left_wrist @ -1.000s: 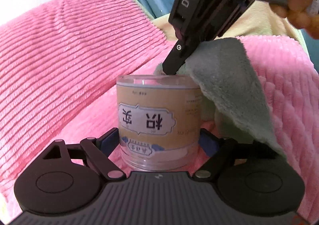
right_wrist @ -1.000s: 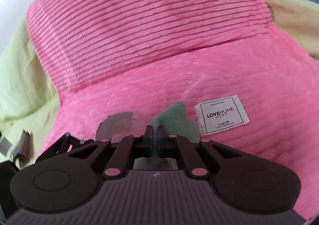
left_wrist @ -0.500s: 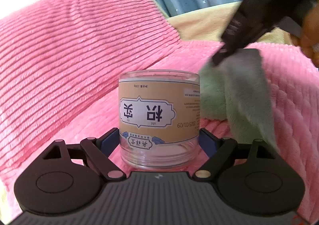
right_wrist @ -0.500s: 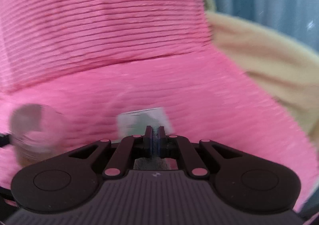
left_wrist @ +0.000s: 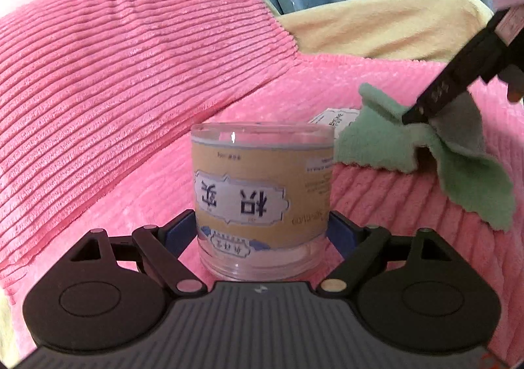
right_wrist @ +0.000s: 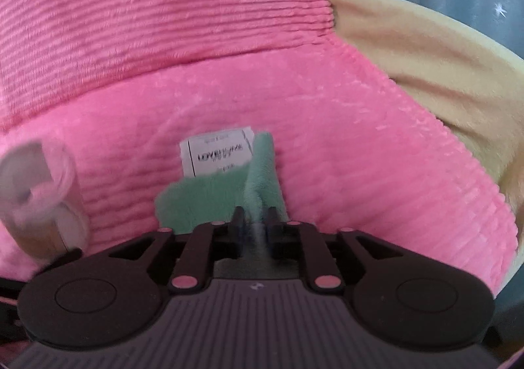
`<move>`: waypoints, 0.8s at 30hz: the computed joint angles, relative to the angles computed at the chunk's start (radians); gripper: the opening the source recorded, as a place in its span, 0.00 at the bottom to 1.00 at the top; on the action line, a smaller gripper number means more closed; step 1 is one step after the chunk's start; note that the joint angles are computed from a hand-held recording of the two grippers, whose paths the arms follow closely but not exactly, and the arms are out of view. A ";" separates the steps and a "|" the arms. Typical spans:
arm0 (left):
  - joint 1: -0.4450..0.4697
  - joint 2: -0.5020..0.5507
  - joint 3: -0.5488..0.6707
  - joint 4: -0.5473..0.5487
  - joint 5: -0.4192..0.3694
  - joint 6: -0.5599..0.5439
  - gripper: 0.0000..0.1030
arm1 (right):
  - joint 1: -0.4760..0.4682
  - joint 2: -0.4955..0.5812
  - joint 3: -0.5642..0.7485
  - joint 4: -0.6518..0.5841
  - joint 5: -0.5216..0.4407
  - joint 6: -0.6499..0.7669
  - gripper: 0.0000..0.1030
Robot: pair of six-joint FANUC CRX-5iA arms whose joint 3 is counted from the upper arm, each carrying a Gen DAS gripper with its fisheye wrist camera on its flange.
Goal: Clean container
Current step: 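Lift the cloth off the jar and lay it on the cushion with the right tool, then tilt the held jar with the left tool to show its base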
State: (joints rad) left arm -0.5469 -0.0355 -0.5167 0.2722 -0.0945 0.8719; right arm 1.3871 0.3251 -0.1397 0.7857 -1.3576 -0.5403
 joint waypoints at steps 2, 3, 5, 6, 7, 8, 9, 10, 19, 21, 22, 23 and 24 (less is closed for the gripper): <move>0.004 0.002 0.027 -0.070 -0.033 0.073 0.85 | 0.012 -0.019 -0.012 0.027 -0.016 -0.057 0.20; 0.005 0.004 0.040 -0.101 -0.049 0.108 0.85 | 0.022 -0.026 -0.018 0.043 -0.021 -0.082 0.20; 0.005 0.006 0.066 -0.165 -0.081 0.177 0.86 | 0.044 -0.035 -0.027 0.077 -0.019 -0.124 0.21; 0.004 0.005 0.076 -0.195 -0.094 0.207 0.86 | 0.055 -0.040 -0.031 0.094 -0.020 -0.146 0.21; 0.002 0.005 0.086 -0.222 -0.106 0.235 0.86 | 0.066 -0.043 -0.034 0.111 -0.020 -0.167 0.21; 0.000 0.004 0.094 -0.247 -0.117 0.259 0.86 | 0.076 -0.047 -0.038 0.129 -0.021 -0.188 0.21; -0.003 0.002 0.100 -0.273 -0.126 0.280 0.86 | 0.086 -0.051 -0.044 0.147 -0.011 -0.213 0.21; -0.006 -0.001 0.103 -0.293 -0.132 0.294 0.86 | 0.096 -0.054 -0.051 0.165 0.006 -0.243 0.21; -0.025 -0.047 0.106 -0.458 -0.184 0.401 0.90 | 0.137 -0.034 -0.071 0.294 0.116 -0.476 0.22; -0.027 -0.063 0.096 -0.471 -0.184 0.396 0.82 | 0.145 -0.029 -0.074 0.294 0.125 -0.506 0.22; -0.029 -0.072 0.094 -0.486 -0.187 0.405 0.79 | 0.149 -0.029 -0.077 0.291 0.128 -0.520 0.23; -0.025 -0.082 0.084 -0.465 -0.185 0.383 0.75 | 0.156 -0.028 -0.075 0.285 0.124 -0.529 0.23; -0.016 -0.093 0.065 -0.414 -0.177 0.336 0.71 | 0.166 -0.024 -0.069 0.278 0.113 -0.535 0.23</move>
